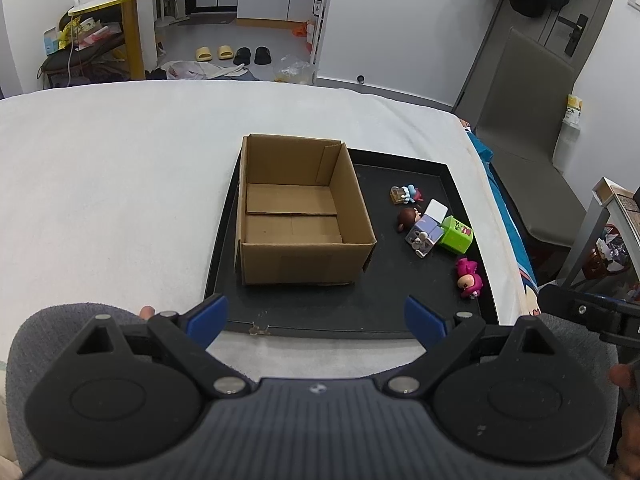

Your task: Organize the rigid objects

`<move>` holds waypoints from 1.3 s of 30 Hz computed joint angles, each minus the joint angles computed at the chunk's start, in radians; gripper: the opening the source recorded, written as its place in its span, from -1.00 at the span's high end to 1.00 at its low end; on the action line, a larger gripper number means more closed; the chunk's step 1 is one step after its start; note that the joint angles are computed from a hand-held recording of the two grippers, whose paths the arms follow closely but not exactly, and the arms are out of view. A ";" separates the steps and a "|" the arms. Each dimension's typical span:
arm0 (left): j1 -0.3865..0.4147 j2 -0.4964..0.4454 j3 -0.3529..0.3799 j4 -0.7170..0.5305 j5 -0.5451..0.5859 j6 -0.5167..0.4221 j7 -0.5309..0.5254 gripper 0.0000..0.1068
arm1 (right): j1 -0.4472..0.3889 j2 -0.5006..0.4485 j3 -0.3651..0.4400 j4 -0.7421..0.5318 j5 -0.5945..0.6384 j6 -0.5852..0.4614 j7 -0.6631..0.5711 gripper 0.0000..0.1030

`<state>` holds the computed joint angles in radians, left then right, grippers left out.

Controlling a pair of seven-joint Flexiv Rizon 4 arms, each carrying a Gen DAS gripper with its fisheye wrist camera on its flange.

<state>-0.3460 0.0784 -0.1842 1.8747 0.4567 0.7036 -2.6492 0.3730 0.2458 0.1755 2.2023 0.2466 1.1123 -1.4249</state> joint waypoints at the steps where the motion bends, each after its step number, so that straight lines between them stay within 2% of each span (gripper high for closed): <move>1: 0.001 -0.001 0.000 0.000 0.000 0.002 0.001 -0.77 | -0.002 0.005 0.003 -0.001 -0.006 -0.006 0.007 -1.00; 39: 0.000 -0.001 0.000 0.001 0.002 -0.004 0.014 -0.77 | -0.006 0.000 0.004 -0.006 -0.027 -0.015 0.007 -1.00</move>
